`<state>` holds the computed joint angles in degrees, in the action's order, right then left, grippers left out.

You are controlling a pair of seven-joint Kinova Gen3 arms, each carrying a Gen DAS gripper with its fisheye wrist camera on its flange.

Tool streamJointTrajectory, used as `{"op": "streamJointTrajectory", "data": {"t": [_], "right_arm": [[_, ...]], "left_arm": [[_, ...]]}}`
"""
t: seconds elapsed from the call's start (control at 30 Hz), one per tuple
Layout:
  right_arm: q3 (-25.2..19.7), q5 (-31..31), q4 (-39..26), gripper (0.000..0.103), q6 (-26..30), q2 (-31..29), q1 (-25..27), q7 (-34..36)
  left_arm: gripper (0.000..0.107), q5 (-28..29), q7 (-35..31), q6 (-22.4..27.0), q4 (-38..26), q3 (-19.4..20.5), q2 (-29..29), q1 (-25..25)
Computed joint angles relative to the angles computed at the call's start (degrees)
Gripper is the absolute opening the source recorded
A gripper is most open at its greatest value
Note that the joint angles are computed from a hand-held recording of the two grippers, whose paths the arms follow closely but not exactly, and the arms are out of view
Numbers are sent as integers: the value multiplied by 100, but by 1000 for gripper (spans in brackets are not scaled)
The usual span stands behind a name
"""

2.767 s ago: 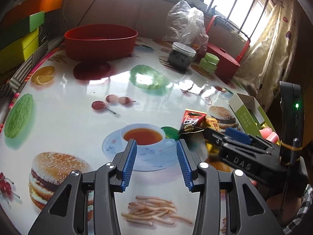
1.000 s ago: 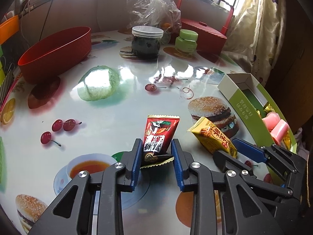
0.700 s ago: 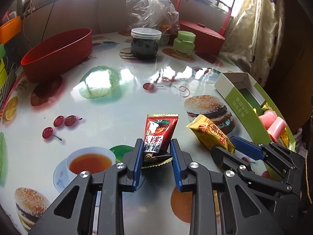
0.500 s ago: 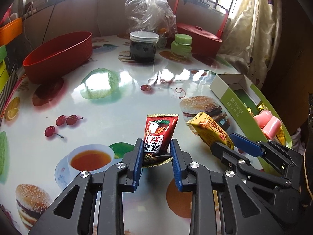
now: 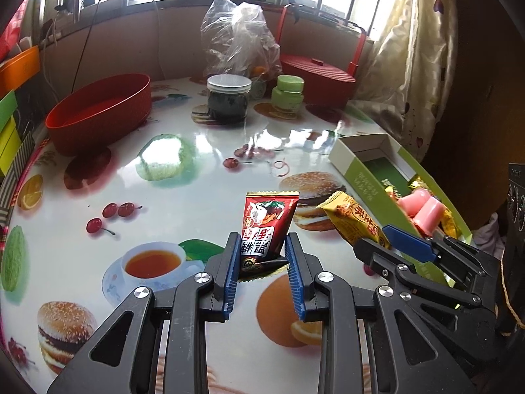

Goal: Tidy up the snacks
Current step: 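Lift and carry the red packet and peanut candy over the green box with both tools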

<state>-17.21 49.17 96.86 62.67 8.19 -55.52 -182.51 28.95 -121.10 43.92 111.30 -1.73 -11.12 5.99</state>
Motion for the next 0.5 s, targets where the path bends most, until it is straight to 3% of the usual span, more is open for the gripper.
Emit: {"op": "streamJointTrajectory", "data": {"t": [0.5], "right_arm": [[-333,194,226,35,544,-386,-80,-439]], "left_arm": [[29,68,41,34,-4,25,-379,287]]}}
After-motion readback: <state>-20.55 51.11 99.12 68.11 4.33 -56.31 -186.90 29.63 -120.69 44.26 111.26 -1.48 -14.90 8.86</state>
